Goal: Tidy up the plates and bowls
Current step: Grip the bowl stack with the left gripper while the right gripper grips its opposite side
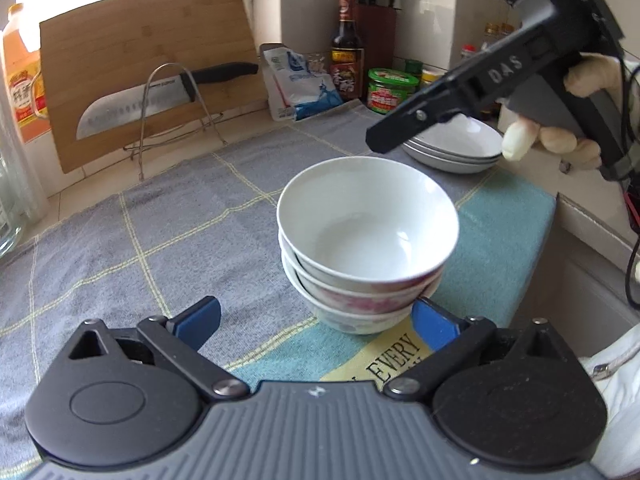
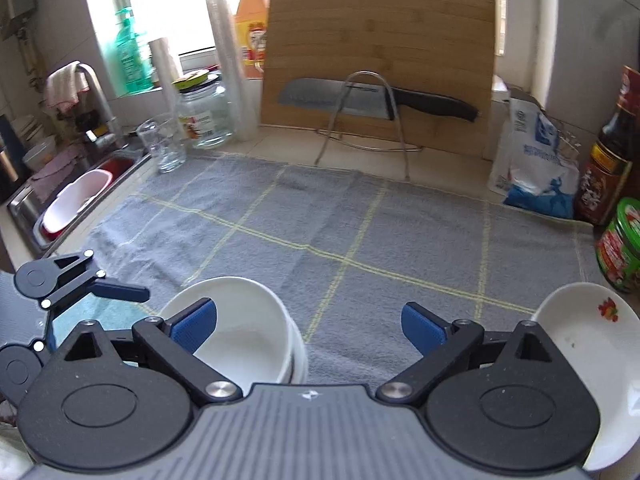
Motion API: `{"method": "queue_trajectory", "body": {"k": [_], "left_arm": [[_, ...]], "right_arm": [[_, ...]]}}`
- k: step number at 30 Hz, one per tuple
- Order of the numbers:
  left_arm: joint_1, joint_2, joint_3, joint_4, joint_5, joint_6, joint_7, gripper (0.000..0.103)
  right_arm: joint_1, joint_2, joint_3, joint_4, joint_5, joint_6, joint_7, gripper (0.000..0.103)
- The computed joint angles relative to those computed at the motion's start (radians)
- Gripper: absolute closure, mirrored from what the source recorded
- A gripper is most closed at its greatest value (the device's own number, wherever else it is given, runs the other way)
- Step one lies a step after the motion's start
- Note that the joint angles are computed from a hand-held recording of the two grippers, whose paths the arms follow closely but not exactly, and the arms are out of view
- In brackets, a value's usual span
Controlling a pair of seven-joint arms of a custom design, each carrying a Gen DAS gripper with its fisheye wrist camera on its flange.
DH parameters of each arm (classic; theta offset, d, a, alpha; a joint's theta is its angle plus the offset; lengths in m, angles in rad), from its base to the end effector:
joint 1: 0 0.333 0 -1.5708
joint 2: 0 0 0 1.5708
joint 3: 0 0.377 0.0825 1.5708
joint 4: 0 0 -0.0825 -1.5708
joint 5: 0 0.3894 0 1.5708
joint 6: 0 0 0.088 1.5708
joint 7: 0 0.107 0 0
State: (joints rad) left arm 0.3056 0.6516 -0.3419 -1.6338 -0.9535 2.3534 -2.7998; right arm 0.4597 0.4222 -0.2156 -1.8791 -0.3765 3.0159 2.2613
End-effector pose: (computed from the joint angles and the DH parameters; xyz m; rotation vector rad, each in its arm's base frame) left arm 0.7422 0.0074 0.3173 -0.5196 2.6336 -1.2488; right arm 0.6739 0.2174 0.4211 -1.7280 1.7953 -0.6022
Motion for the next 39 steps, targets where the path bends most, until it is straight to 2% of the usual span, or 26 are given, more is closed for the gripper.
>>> {"method": "queue_trajectory", "body": {"k": [3, 5, 7, 10, 16, 20, 23, 27, 31, 34, 39], "left_arm": [[-0.002, 0.020, 0.008, 0.032, 0.045, -0.044, 0.006, 0.002], [-0.005, 0.039, 0.012, 0.058, 0.074, -0.065, 0.001, 0.002], [-0.015, 0.062, 0.017, 0.090, 0.110, -0.075, -0.007, 0.002], [-0.019, 0.099, 0.015, 0.141, 0.163, -0.109, -0.015, 0.002], [-0.024, 0.165, -0.001, 0.234, 0.248, -0.185, 0.006, 0.002], [-0.035, 0.194, -0.008, 0.274, 0.282, -0.206, 0.000, 0.002], [-0.033, 0.209, -0.018, 0.294, 0.296, -0.222, 0.024, 0.002], [-0.046, 0.233, -0.015, 0.332, 0.322, -0.243, 0.015, 0.002], [-0.054, 0.252, -0.012, 0.377, 0.348, -0.286, -0.009, 0.005], [-0.064, 0.274, -0.006, 0.435, 0.379, -0.350, -0.040, 0.006], [-0.068, 0.288, -0.012, 0.489, 0.412, -0.419, 0.011, 0.010]], "right_arm": [[0.031, -0.022, -0.035, -0.037, -0.026, 0.025, 0.027, 0.002], [0.028, -0.043, -0.027, -0.066, -0.032, 0.044, 0.018, 0.001], [0.058, -0.063, -0.049, -0.090, -0.058, 0.048, 0.029, 0.000], [0.040, -0.090, 0.003, -0.117, -0.059, 0.016, -0.013, 0.000], [0.043, -0.064, 0.074, -0.082, -0.137, -0.185, -0.039, 0.000], [0.026, 0.007, 0.098, -0.033, -0.168, -0.216, -0.047, 0.000], [-0.002, 0.048, 0.116, -0.004, -0.145, -0.194, -0.090, 0.000], [-0.030, 0.076, 0.131, 0.014, -0.104, -0.150, -0.175, 0.000], [-0.095, 0.089, 0.196, 0.021, -0.002, -0.125, -0.326, 0.000], [-0.136, 0.092, 0.241, 0.028, 0.071, -0.130, -0.436, 0.001], [-0.169, 0.093, 0.285, 0.042, 0.168, -0.152, -0.592, 0.009]]}}
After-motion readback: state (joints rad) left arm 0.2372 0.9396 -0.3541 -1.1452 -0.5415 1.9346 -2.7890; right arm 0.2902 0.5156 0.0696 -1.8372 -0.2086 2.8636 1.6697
